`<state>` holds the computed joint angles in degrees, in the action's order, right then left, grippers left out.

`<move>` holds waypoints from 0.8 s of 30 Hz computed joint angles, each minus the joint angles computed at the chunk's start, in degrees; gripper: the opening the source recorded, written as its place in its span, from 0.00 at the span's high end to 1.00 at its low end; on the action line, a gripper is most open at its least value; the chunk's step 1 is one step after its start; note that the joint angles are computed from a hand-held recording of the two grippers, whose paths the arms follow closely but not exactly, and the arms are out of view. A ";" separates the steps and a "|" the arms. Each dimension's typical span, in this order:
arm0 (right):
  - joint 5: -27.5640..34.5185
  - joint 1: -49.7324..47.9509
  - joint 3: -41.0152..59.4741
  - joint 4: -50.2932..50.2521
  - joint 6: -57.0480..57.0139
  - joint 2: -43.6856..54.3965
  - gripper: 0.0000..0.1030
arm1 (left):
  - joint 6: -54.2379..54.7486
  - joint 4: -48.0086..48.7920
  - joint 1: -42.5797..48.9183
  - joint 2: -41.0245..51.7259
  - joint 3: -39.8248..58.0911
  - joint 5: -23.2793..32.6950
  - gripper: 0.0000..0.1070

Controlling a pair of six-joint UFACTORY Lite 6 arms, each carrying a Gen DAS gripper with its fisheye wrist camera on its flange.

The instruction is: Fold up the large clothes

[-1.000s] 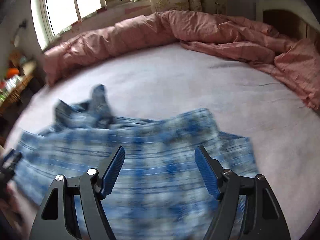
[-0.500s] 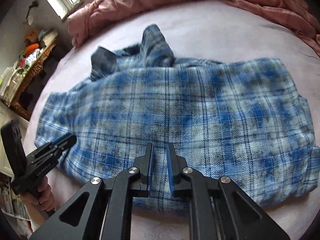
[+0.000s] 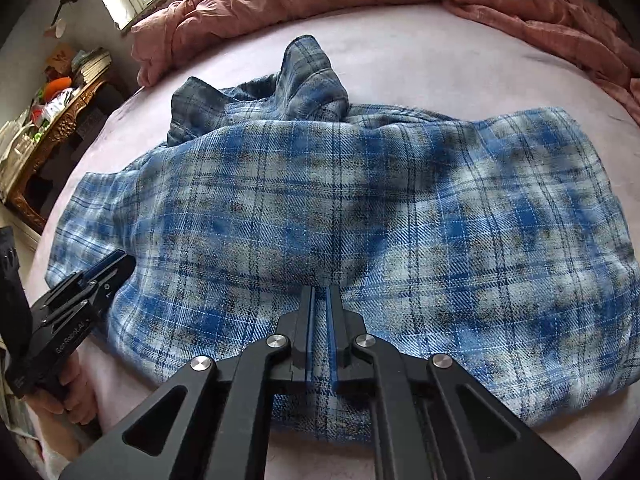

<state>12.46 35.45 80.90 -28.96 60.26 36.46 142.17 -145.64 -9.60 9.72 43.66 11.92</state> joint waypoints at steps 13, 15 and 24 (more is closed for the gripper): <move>20.94 -8.69 58.01 24.75 -20.92 35.19 0.98 | 2.64 -2.49 -0.05 0.69 0.48 0.18 0.76; 20.86 -8.98 58.05 24.83 -20.93 35.05 0.98 | 2.32 -2.10 -0.04 1.06 0.86 0.14 0.76; 11.72 3.08 7.04 2.46 2.83 0.43 0.97 | 2.63 -2.51 -0.07 1.43 1.16 0.20 0.76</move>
<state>24.17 38.54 87.93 -26.50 63.09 36.89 144.81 -148.15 -9.67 11.14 44.82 12.12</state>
